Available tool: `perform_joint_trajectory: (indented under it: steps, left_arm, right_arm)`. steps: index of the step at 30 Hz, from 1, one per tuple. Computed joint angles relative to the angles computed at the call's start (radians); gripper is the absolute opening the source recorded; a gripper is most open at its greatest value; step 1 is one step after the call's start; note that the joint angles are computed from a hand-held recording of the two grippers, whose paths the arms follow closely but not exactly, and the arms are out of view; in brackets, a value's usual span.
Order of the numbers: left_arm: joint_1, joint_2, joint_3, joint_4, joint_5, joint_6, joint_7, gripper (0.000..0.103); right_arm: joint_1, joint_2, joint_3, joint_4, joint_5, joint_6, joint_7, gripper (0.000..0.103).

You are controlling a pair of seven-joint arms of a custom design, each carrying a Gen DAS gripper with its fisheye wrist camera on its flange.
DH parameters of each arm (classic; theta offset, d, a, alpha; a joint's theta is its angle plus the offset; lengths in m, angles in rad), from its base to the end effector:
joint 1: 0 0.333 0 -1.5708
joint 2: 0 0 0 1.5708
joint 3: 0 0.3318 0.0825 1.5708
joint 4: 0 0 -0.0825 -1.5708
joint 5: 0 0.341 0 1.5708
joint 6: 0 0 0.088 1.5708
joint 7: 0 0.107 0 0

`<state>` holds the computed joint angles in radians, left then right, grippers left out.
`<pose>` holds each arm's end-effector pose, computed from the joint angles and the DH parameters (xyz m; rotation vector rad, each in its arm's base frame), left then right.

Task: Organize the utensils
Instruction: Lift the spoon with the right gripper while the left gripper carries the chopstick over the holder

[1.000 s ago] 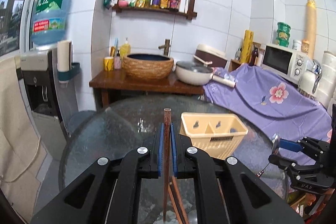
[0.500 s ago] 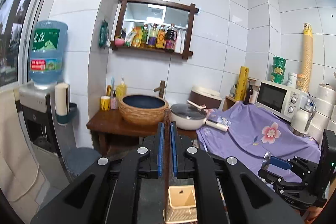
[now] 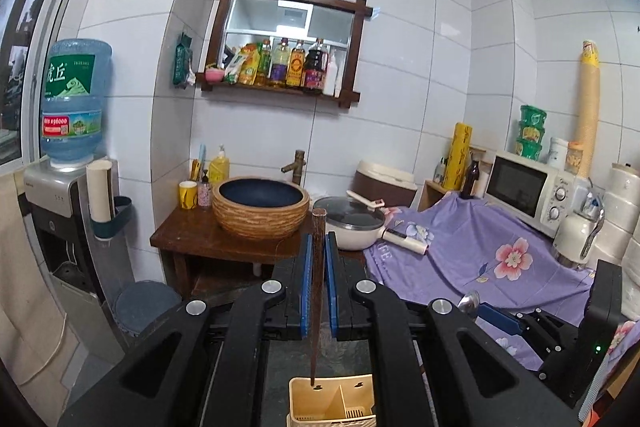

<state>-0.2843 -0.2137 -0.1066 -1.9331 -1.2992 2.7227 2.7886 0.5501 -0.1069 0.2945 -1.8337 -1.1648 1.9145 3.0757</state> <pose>0.4672 -0.1617 0.6960 -0.9831 1.9970 -1.6345 0.3812 0.3446 0.6536 -1.3055 1.8248 -1.2811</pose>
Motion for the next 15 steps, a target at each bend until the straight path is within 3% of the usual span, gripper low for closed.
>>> perform_joint_trajectory:
  steps: [15]
  left_arm:
    - [0.009,0.109,-0.057,-0.085,0.097,0.058,-0.062,0.007]
  right_arm:
    - [0.016,0.097,-0.059,-0.071,0.039,0.072,0.034,0.048]
